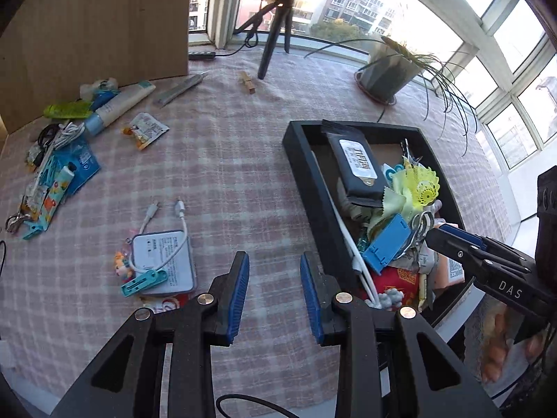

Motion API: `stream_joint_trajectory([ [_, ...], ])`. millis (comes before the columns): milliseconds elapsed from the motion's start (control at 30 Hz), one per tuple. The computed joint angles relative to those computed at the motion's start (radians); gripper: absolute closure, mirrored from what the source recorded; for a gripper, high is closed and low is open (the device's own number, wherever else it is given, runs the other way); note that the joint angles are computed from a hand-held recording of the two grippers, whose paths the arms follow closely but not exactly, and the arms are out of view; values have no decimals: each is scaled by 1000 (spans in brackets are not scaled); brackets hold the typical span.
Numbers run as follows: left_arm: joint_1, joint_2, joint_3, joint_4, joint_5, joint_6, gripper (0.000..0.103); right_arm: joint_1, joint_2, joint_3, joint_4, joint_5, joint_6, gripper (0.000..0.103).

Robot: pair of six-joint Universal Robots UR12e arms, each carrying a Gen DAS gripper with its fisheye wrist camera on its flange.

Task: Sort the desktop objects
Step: 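Carry the ring with the left tool while the right carries the lighter into the tray, releasing both, then move both open tools back over the items on the tablecloth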

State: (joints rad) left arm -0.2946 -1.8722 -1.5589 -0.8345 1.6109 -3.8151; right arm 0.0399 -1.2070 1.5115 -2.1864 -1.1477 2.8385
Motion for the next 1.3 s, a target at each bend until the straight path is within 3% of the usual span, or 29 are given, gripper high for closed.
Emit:
stream_joint_trajectory([
  [367,84,155,-199,30,36,-97,74,102,9,-25,25,7,-32,57],
  [733,183,258,-329,67,43,-142,74,161,44,-89,34,-16,-20,56],
  [1100,294,325,-390,75,74,-160,74,215,117,-223,58,-42,-57,49],
  [1300,326,307,-378,57,75,-128,74,239,174,-302,99,-62,-76,48],
])
